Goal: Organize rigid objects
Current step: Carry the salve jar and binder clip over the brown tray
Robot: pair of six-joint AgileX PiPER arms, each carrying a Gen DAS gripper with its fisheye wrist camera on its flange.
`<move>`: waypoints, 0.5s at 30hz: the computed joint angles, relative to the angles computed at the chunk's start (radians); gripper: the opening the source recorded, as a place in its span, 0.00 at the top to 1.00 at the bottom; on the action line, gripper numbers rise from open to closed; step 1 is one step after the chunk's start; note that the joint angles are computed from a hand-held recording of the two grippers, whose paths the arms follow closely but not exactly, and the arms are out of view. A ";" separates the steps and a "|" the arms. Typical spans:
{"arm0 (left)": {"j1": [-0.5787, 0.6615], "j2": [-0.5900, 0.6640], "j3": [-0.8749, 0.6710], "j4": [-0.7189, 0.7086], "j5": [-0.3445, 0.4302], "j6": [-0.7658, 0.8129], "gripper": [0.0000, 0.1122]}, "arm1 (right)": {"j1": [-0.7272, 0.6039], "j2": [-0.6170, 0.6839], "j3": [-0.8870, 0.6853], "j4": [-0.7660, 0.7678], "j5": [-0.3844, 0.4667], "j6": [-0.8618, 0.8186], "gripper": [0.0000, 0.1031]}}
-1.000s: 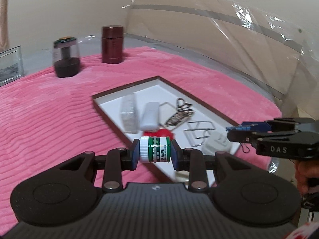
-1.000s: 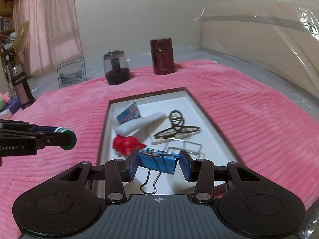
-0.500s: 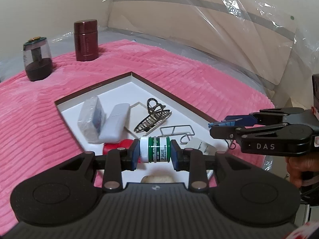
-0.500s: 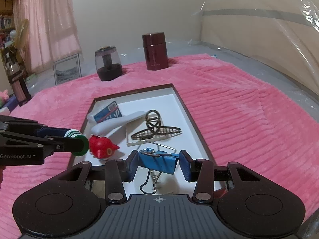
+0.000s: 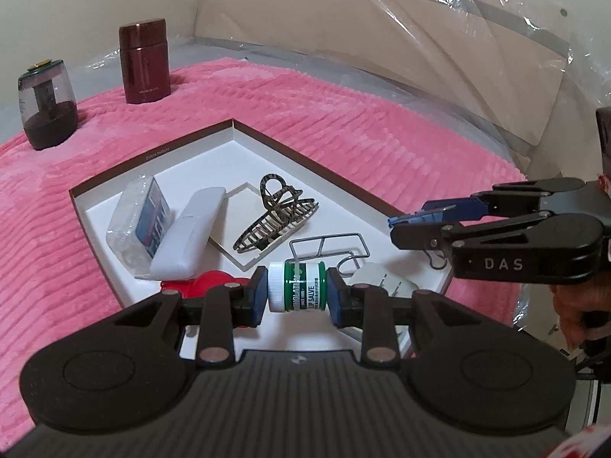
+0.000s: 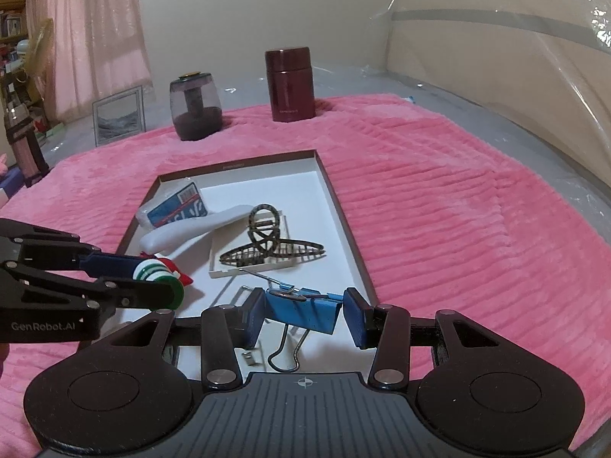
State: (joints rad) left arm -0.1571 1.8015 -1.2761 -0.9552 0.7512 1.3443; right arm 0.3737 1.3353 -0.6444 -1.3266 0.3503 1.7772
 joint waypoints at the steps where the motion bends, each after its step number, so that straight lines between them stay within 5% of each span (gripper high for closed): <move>1: -0.004 0.008 -0.005 0.005 -0.004 -0.005 0.76 | -0.006 0.002 -0.001 0.001 -0.005 -0.004 0.60; 15: -0.026 0.053 -0.034 0.046 -0.031 -0.047 0.76 | -0.034 0.024 -0.005 -0.008 -0.027 -0.006 0.60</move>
State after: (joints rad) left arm -0.1835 1.8541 -1.3105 -0.9088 0.7207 1.2976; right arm 0.3392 1.3596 -0.6489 -1.3343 0.3230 1.7709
